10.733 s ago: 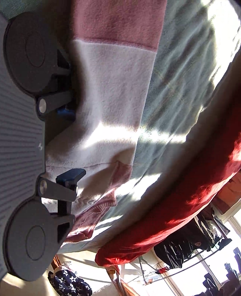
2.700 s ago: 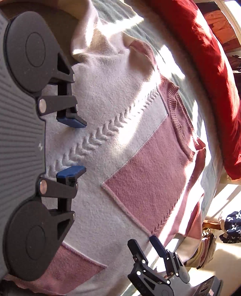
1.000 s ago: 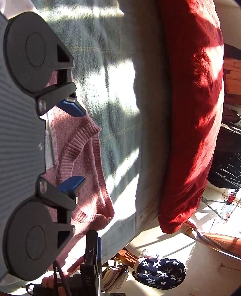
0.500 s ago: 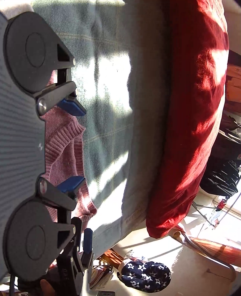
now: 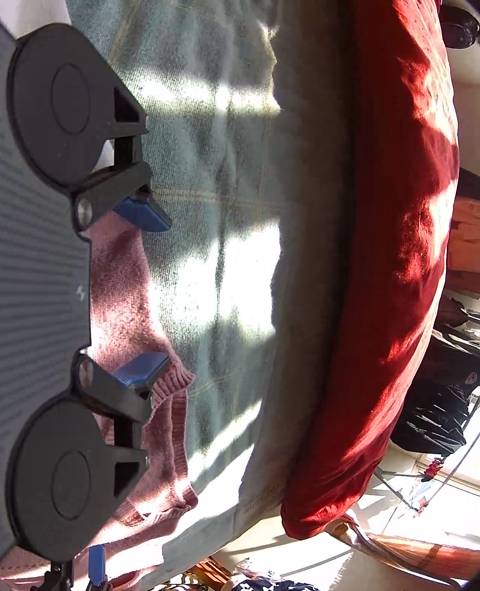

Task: Fold clothes
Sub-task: 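Press the ribbed collar flat with both open grippers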

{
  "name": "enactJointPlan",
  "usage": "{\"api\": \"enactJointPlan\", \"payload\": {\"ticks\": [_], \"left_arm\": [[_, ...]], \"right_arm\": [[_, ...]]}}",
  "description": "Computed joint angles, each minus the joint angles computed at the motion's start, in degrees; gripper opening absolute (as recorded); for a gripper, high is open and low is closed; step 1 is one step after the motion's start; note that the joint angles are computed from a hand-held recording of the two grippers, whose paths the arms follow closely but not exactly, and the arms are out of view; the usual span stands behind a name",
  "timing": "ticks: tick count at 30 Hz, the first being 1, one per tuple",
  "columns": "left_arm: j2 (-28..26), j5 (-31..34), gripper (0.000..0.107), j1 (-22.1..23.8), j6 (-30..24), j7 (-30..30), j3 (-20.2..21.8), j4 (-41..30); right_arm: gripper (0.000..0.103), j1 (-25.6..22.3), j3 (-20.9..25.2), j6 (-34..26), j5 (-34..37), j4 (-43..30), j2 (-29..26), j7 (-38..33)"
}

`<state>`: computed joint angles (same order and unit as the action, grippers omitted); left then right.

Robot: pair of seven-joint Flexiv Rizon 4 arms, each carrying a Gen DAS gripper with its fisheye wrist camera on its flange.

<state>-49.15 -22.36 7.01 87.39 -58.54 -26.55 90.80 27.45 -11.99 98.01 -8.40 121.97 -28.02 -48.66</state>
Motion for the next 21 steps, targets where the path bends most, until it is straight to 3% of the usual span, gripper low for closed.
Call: {"api": "enactJointPlan", "payload": {"ticks": [1, 6, 10, 13, 16, 19, 21], "left_arm": [[1.18, -0.07, 0.072, -0.12, -0.62, -0.44, 0.49, 0.65], [7.35, -1.36, 0.076, 6.29, -0.53, 1.51, -5.88, 10.89], [4.81, 0.02, 0.076, 2.85, 0.44, 1.78, -1.26, 8.73], [0.74, 0.34, 0.075, -0.81, -2.48, 1.38, 3.00, 1.46], [1.68, 0.17, 0.074, -2.62, -5.33, 1.14, 5.15, -0.75], [6.15, -3.48, 0.076, 2.78, -5.18, 3.52, -1.62, 4.89], [9.56, -6.91, 0.076, 4.65, -7.96, 2.85, -3.22, 8.69]], "right_arm": [[0.103, -0.55, 0.71, -0.27, 0.40, 0.04, 0.49, 0.43], [0.103, -4.00, 5.22, -1.06, 1.07, 1.59, 3.01, 2.11], [0.103, -0.54, 1.98, 0.72, -0.08, 4.13, 3.27, 1.78], [0.103, 0.99, 0.45, 0.85, -0.41, 4.21, 2.65, 0.37], [0.103, -0.06, 1.55, 1.09, 0.28, 3.78, 2.13, 0.00], [0.103, -2.85, 4.47, 2.08, 1.52, 3.35, 1.81, 0.18], [0.103, -4.25, 5.96, 3.23, 2.60, 3.13, 1.39, 0.56]]}}
